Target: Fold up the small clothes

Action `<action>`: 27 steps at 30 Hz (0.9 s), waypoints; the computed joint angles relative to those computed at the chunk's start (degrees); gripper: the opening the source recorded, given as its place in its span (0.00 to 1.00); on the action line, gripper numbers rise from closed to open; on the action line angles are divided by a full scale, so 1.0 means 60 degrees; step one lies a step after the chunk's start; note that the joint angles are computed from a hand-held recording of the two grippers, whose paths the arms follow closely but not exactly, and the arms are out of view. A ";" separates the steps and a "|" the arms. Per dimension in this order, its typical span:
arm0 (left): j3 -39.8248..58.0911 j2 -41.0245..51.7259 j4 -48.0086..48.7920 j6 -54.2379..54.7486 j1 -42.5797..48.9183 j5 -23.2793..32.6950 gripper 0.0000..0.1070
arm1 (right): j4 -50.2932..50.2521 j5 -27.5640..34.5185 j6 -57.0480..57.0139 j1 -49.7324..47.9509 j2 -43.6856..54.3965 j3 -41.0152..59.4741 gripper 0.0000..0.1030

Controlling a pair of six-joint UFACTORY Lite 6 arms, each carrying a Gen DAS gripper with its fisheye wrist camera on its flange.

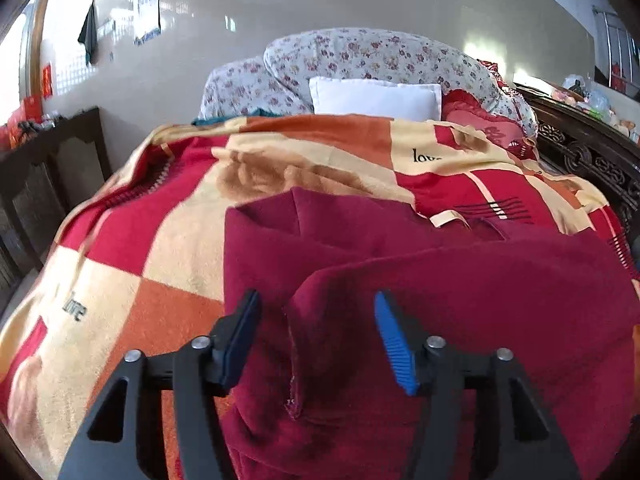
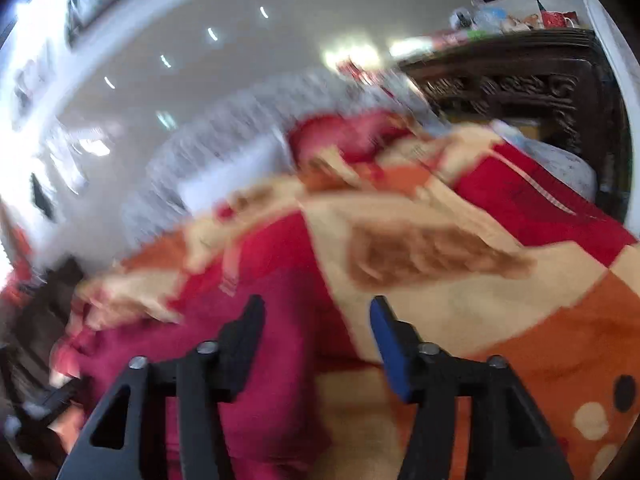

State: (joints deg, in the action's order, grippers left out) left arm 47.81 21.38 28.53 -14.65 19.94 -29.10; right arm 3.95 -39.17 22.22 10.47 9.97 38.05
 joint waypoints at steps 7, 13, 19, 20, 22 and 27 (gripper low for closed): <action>-0.0696 -0.0555 -0.0876 0.0863 -0.0083 -0.0782 0.73 | 0.3233 0.0772 -0.4247 0.2352 0.1124 0.1452 0.59; -0.0048 0.0105 -0.1328 0.1071 -0.0267 -0.0148 0.75 | 0.4732 0.1679 -0.5673 0.2453 0.2183 0.2600 0.60; 0.0641 0.0736 -0.1159 0.0639 -0.0295 0.0502 0.76 | 0.5912 0.2047 -0.7039 0.2487 0.2936 0.3394 0.71; 0.0687 0.0785 -0.1150 0.0605 -0.0294 0.0559 0.78 | 0.6109 0.1958 -0.7248 0.2578 0.2905 0.3346 0.72; 0.0851 0.0941 -0.1256 0.0594 -0.0296 0.0735 0.83 | 0.6110 0.1881 -0.7241 0.2625 0.2783 0.3216 0.74; 0.1083 0.1127 -0.0015 -0.0697 -0.0023 0.0860 0.84 | 0.6453 0.1473 -0.7227 0.3006 0.1424 0.1976 0.81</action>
